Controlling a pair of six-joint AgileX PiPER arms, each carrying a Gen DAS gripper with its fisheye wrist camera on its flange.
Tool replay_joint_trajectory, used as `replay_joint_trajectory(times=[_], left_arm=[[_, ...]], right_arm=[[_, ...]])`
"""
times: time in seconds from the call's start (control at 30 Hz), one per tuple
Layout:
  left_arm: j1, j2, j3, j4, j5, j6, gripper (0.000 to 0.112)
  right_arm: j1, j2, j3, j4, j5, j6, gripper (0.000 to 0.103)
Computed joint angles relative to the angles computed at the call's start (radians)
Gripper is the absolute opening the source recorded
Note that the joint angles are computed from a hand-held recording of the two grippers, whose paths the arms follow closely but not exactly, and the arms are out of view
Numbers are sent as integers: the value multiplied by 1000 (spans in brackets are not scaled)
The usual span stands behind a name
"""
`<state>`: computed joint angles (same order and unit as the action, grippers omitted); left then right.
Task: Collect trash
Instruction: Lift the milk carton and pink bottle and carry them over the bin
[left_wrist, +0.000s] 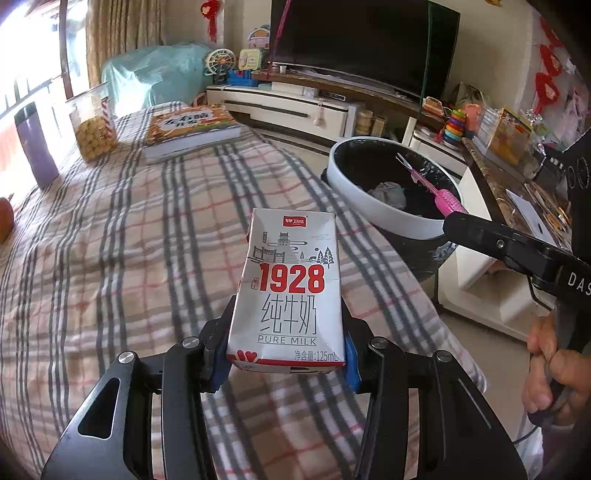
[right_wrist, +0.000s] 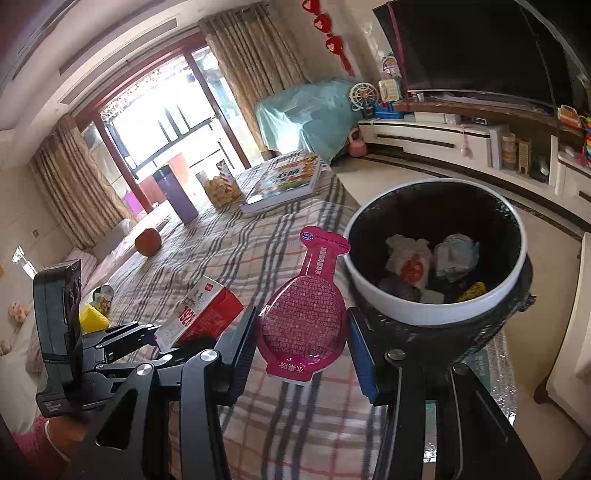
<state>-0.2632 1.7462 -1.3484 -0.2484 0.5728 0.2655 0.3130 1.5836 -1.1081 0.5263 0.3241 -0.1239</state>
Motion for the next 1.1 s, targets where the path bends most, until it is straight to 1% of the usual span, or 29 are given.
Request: replay_joint_trajectory(times=[0.27,0.43,0.67,1.1], left_arm=[[-40,10,-26,24,7,-29,45],[-60,18,-49,42,14,-41,46],[-67,37,-89,33,24,-37,46],[-98,86,-167,61,48,-68,45]], right_arm=[[-47,-34,23,48,9,-57,48],[-64,-50,38,61,2,-65,48],[-82,-44,38,73,3,-73,48],[-124,-36,28,86,15,-96,48]])
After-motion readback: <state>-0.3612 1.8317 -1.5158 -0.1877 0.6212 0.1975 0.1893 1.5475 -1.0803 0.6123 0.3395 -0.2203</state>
